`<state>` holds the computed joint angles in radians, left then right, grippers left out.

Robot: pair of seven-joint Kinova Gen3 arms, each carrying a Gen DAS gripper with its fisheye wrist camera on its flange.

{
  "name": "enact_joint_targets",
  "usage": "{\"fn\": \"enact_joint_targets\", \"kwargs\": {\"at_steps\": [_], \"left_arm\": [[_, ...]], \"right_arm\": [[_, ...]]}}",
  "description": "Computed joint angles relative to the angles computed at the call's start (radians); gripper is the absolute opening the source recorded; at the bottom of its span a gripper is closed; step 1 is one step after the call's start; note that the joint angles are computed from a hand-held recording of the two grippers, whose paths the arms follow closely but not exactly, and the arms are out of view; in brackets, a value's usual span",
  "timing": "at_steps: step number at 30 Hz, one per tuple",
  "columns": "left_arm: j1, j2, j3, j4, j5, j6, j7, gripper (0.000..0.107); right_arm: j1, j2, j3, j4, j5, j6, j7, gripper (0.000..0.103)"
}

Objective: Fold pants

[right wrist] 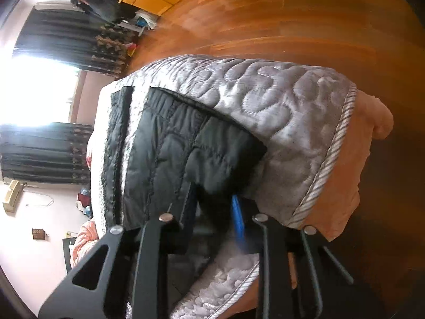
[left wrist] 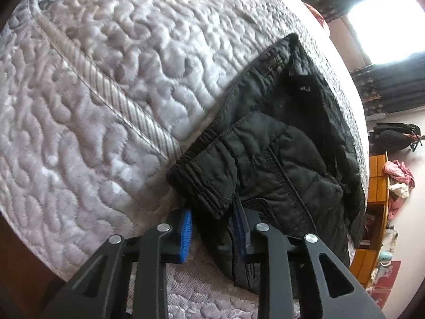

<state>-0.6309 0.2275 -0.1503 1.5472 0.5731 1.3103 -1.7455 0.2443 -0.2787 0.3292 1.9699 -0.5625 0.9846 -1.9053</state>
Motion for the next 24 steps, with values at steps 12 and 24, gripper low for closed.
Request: {"fn": "enact_joint_targets", "kwargs": {"at_steps": [12,24], "left_arm": [[-0.147,0.022,-0.065,-0.049,-0.020,0.084,-0.058,0.026],[-0.058,-0.060,-0.042,-0.143,-0.195,0.038,-0.044,0.087]], "right_arm": [[-0.301,0.007,-0.008,-0.092,0.223,0.088,-0.166,0.021],[-0.140,0.092,-0.513,-0.385,0.659,0.300,-0.238,0.079]]}}
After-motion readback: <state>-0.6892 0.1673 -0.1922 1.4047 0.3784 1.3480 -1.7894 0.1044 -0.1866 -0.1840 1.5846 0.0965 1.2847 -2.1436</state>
